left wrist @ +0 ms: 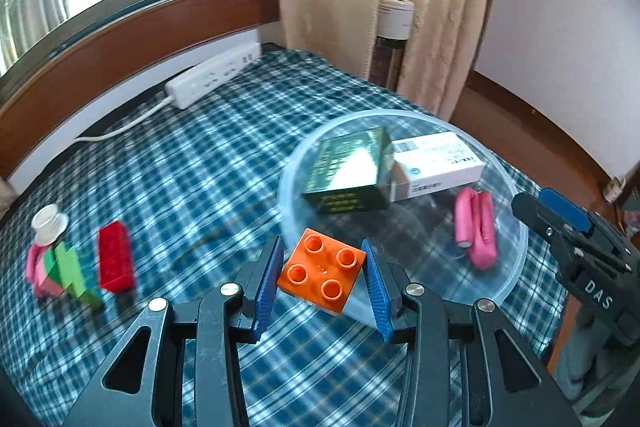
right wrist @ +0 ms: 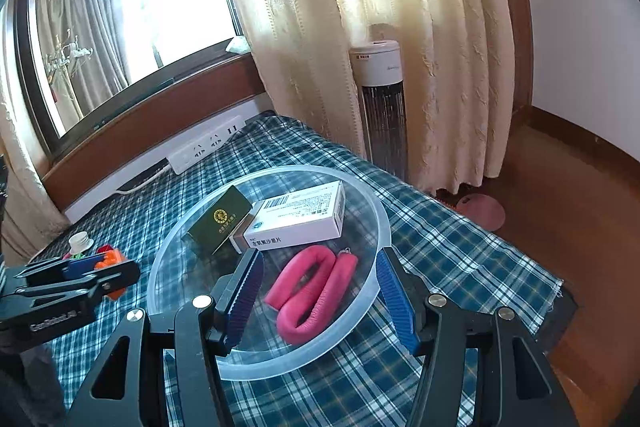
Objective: Organize objects
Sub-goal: 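Lower the orange brick into the bowl with the left gripper and open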
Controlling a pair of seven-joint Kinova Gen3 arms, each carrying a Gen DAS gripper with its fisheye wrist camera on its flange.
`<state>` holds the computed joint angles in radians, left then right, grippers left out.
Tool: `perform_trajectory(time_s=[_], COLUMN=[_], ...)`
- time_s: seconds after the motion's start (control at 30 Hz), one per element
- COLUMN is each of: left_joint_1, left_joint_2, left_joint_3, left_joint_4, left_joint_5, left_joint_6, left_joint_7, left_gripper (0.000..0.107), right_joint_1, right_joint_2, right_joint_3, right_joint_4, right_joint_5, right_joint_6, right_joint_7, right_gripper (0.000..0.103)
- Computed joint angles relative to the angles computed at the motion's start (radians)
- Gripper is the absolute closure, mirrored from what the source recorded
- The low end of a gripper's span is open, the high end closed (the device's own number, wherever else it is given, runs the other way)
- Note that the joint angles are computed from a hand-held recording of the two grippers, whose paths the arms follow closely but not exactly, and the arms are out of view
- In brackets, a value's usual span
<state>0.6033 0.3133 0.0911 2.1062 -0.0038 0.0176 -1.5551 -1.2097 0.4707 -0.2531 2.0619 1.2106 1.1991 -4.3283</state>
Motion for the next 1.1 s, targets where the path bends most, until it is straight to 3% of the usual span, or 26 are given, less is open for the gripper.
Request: perform_trajectory(time_s=[0.23,0.37,0.53,0.7,1.1], left_joint_1=[-0.021,-0.051,-0.06,-0.029,-0.113], left_joint_2=[0.052,0.071,0.068,0.053,0.01], left_joint_3=[0.048,0.08,0.073,0.024,0.057], left_joint_4=[-0.042,-0.054,-0.047,-0.03,0.027], left_joint_5=[-0.002,0.002,0.009,0.013,0.024], left_joint_6=[0.006,0.005,-0.003,-0.013,-0.028], left_joint_7=[-0.01,-0.015,-0.013,-0.009,-0.001], left_gripper=[0.065,0.059,0.054,0.054,0.044], right_joint_1=[0.011,0.015,0.017,0.019,0.012], right_joint_2=[0.001,0.005,0.009,0.011,0.027], right_joint_3=[0.001,0.002,0.006,0.009,0.02], right_joint_4=[0.005,0.001,-0.003,-0.012,-0.074], right_joint_5=[0.009,0.012,0.016,0.024,0.044], right_joint_6=[-0.017,-0.028,-0.038,-0.046,-0.06], right_joint_7=[-0.008,-0.005,-0.002,0.01,0.086], right_gripper=[0.041,0.041,0.041,0.041,0.041])
